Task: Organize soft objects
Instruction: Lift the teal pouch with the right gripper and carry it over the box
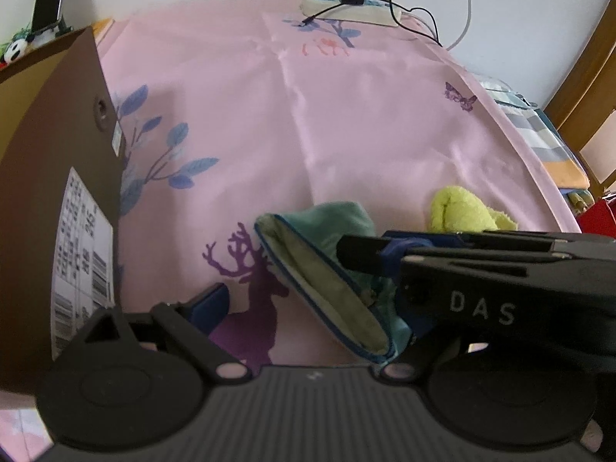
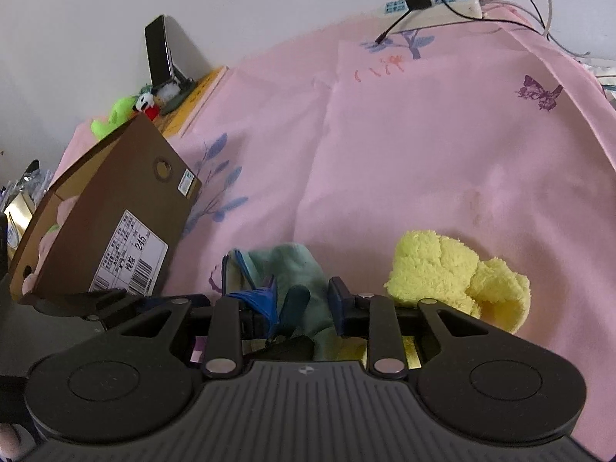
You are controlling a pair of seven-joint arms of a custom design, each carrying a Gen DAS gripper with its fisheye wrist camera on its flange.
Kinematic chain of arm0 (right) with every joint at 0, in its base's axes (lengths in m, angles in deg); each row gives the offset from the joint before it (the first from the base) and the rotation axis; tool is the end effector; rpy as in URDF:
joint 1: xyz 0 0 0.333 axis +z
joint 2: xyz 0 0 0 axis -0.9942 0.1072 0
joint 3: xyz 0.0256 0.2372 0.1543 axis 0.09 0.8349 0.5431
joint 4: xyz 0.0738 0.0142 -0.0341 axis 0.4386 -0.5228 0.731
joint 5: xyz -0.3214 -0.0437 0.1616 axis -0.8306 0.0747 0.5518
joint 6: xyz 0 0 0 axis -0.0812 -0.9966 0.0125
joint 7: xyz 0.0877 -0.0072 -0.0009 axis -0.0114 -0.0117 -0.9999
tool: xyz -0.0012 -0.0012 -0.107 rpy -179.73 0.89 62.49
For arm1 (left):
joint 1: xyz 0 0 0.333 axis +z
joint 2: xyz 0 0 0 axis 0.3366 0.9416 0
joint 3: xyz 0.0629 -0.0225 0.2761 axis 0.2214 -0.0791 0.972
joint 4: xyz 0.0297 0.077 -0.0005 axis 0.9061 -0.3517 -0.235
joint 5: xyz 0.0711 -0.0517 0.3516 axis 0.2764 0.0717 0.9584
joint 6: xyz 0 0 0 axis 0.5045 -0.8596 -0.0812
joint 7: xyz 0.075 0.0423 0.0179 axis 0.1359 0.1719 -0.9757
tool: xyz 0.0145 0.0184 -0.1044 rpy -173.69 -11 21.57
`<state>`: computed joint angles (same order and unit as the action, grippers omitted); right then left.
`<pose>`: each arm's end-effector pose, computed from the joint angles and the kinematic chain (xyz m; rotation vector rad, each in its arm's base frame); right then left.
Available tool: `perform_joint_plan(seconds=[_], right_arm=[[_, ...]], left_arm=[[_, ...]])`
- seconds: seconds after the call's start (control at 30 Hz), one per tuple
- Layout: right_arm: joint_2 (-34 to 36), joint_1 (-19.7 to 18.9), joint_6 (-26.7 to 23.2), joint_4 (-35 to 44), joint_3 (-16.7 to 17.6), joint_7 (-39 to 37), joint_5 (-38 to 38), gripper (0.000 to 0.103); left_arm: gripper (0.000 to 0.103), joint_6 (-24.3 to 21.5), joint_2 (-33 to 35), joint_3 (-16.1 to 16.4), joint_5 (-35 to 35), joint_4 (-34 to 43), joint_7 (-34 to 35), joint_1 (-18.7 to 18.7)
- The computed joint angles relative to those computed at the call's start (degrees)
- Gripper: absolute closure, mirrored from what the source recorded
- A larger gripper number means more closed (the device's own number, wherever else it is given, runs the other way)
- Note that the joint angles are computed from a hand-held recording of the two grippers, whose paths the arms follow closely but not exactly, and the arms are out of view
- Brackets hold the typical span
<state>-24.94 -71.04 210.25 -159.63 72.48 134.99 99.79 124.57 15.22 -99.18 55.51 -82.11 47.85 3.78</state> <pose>0.6547 0.2490 0.3940 -1.8227 1.4559 0.0328 0.6195 -0.2950 0.3967 -1.9363 1.9998 -0.7462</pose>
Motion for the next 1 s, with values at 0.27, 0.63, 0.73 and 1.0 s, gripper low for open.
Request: perform_joint_plan(seconds=[0.27,0.63,0.73,1.0], right_arm=[[-0.67,-1.28,-2.53,-0.31,1.24,0.67,3.14,0.096],[-5.19,-2.32,-3.0,-5.53,2.64,-4.13,13.56,0.096],[-6.16,-1.43,-3.42,-6.59,1.89,-4.3,14.2,0.096],[-5.99,3.05,2.04,-6.92,-1.56,-1.06,6.89,0.092]], left_arm=[[0.044,5.08,-0.84,-5.29,-7.47,-2.9,8.08,4.77],[0.058,9.72,-5.7,-7.38,-13.21,-10.24,16.16,6.62],[0.058,10.51,-7.12,-7.63,-14.0,-12.21,18.21,6.71],[0.036,12.07,-6.62,-4.18,-12.3,-12.69,15.51,4.58]])
